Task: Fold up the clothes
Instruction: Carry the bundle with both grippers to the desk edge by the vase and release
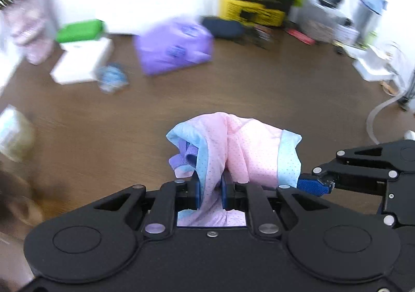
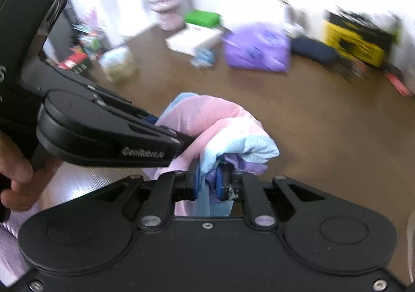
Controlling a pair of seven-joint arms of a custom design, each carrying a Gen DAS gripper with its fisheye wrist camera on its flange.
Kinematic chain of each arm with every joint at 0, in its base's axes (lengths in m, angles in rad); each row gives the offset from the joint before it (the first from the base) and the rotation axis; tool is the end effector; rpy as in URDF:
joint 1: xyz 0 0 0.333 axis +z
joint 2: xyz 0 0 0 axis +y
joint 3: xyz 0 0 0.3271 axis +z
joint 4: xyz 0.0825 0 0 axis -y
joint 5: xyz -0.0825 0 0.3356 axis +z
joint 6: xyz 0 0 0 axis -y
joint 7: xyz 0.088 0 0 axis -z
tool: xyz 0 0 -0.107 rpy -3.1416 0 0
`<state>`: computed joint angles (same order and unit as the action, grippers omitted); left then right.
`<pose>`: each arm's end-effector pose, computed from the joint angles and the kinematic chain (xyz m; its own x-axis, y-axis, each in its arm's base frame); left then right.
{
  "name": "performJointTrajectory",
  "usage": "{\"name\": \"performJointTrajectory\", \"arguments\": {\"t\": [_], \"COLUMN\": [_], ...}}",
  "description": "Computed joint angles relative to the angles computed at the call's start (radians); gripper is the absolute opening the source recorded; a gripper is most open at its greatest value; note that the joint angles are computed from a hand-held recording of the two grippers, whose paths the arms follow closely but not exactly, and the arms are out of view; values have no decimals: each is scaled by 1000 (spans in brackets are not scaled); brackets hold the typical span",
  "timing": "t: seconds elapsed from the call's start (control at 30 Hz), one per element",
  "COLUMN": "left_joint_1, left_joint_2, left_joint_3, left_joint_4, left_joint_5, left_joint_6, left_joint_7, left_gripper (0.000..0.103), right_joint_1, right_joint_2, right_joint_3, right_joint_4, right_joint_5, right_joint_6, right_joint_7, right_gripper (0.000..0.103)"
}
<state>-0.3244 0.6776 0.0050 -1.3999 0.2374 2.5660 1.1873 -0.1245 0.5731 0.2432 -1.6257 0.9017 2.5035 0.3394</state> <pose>0.6921 -0.2338 0.3918 -0.0981 -0.9948 -0.0258 -0.8641 0.0981 -0.4936 0.6794 0.0457 0.3631 0.6400 -0.7243 -0.2566 -0.6584 -0.3447 -0.6692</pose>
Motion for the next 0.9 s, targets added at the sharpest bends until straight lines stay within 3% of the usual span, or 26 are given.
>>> {"name": "performJointTrajectory", "arguments": {"t": [0.17, 0.3, 0.37, 0.4, 0.43, 0.5, 0.6, 0.7, 0.9], "left_joint_1": [67, 77, 74, 57, 41, 26, 26, -19, -105], "left_joint_2": [59, 134, 187, 199, 190, 145, 111, 61, -4], "left_joint_3": [19, 35, 51, 76, 94, 105, 82, 95, 63], "left_joint_4": [131, 242, 320, 331, 307, 218, 181, 130, -9], "left_joint_5": [-2, 25, 53, 81, 116, 162, 161, 182, 201], "left_joint_6": [-129, -213, -280, -292, -277, -198, -165, -131, 35], "left_joint_7": [74, 114, 130, 113, 77, 19, -12, -138, -356], "left_gripper": [14, 15, 28, 45, 60, 67, 68, 73, 84], "right_joint_1": [103, 162, 191, 200, 207, 190, 132, 78, -80], "right_joint_2": [165, 279, 336, 353, 371, 354, 298, 249, 61], "right_joint_3": [20, 27, 28, 21, 13, 20, 56, 86, 81], "right_joint_4": [261, 418, 492, 516, 540, 498, 393, 309, 63], "right_joint_5": [-116, -223, -277, -310, -343, -373, -368, -371, -233], "right_joint_6": [-50, -69, -76, -94, -114, -94, -39, 3, 73], "right_joint_7": [132, 254, 312, 342, 371, 366, 295, 246, 85], "right_gripper": [15, 15, 24, 38, 54, 78, 79, 79, 82]}}
